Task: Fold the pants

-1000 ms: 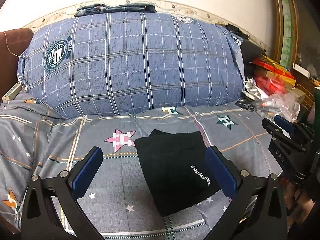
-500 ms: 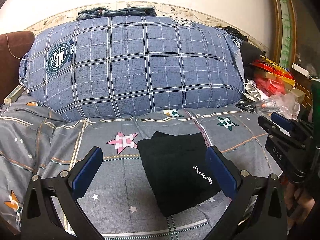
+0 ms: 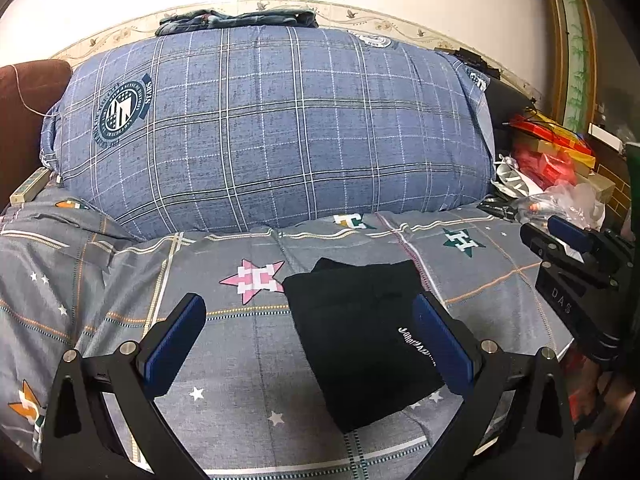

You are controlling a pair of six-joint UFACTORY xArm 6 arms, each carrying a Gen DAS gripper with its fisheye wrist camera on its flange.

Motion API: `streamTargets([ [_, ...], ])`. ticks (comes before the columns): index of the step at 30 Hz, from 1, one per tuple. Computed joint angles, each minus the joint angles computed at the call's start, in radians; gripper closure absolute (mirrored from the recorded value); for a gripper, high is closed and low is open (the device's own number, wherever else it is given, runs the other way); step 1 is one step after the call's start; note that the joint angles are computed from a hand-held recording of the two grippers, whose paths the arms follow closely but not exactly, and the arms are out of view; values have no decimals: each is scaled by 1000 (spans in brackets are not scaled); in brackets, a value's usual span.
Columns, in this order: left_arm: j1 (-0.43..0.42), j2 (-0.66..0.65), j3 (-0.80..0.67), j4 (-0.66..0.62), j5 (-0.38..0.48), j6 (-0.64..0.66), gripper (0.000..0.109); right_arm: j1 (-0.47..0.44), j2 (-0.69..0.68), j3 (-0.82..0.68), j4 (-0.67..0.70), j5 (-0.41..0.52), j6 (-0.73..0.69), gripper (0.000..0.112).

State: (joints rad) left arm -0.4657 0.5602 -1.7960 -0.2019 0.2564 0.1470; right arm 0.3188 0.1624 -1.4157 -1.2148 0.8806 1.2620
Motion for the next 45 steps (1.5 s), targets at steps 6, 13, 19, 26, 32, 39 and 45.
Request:
streamTargets([
  [6, 24, 9, 5, 55, 5, -47, 6, -2, 26, -30, 26, -1, -43, 75],
  [13, 50, 24, 0, 67, 48, -69, 6, -38, 25, -16, 82, -64, -89, 74],
  [19, 60, 25, 33, 59, 41, -34, 6, -170, -32, 111, 215, -341, -82, 68],
  [26, 65, 48, 49, 84, 56, -32, 6, -216, 12, 173, 321, -546, -92, 58],
  [32, 78, 46, 64, 137, 35, -73, 6, -178, 85, 113, 320, -492, -119, 58],
  [39, 78, 64, 41, 177, 46, -95, 6, -142, 114, 55, 256, -394, -100, 56],
  [45, 79, 72, 27, 185, 40, -96, 6, -124, 127, 20, 181, -329, -39, 56],
])
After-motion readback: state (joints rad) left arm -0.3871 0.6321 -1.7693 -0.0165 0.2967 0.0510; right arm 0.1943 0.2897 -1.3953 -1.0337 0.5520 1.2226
